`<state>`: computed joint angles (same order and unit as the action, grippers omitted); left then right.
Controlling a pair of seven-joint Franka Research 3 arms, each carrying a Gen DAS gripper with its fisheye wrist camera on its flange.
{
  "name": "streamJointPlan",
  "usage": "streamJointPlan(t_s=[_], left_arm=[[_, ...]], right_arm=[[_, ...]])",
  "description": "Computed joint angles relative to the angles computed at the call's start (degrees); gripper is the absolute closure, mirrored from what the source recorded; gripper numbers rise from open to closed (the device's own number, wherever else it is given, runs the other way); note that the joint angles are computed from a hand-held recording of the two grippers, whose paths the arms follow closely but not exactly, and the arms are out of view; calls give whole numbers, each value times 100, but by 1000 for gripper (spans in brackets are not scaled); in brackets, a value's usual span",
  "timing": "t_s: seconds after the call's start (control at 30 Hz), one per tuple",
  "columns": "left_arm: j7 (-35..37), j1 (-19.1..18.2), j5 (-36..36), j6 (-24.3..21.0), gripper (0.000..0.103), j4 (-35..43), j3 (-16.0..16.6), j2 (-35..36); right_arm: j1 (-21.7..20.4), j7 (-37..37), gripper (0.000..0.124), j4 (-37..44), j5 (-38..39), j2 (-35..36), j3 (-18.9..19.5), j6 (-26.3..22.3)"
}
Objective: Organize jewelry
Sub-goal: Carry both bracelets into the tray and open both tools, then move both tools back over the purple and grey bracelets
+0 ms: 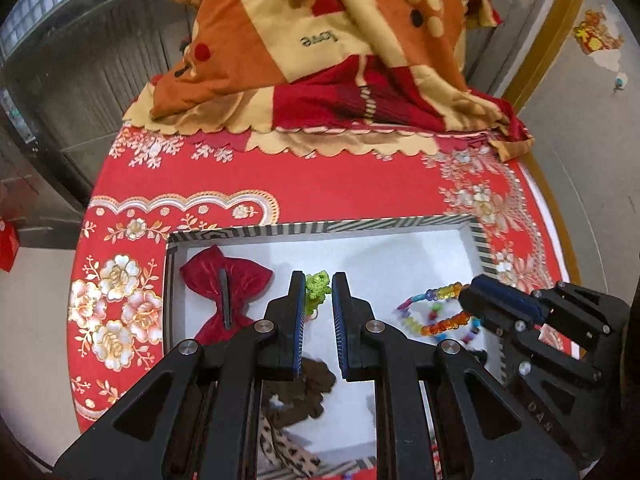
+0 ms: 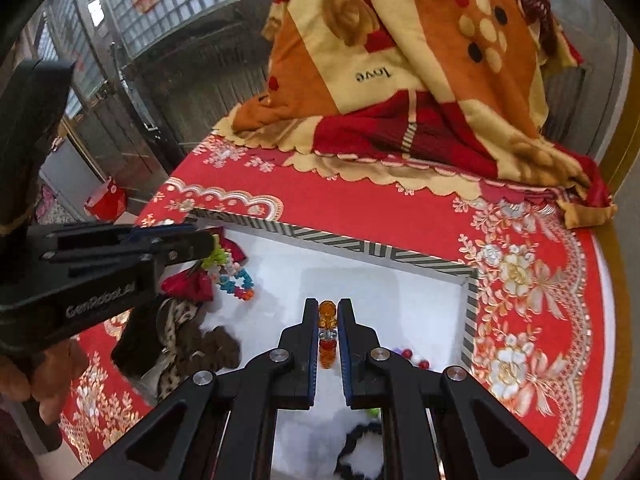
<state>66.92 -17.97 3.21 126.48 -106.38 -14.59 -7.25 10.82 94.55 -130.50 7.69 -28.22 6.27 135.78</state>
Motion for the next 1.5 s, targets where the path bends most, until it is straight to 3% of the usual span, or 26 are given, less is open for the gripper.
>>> streamJointPlan(t_s=[0.47,0.8,0.9,0.97,1.03,1.13,1.27,1.5], left_arm=[[-412,214,128,-115,91,-321,96,209],[-504,154,89,-199,91,-354,40,325],[-603,149,104,-239,90,-325,37,334],[-638,149,111,-299,88,-292,39,345],[-679,156,87,-329,68,-280,48,340],[-732,159,94,-210,53,-390,52,209],[-747,135,194,-112,45,-505,35,13],[-924,93,360,-142,45,-767,5,-444]], right_arm=[[-528,481,115,166,-666,796,-146,26],[-508,601,115,103,-990,842,-185,-109],[-465,518,107,77,-848,757,-231,-72],[-450,512,94,58,-769,688,-234,-52],[-390,447,93,33,-575,605,-264,-13],[-364,444,93,0,-496,480,-208,-41],[-302,439,93,-117,-379,207,-147,-72],[-251,633,91,-393,-292,-408,29,-205]])
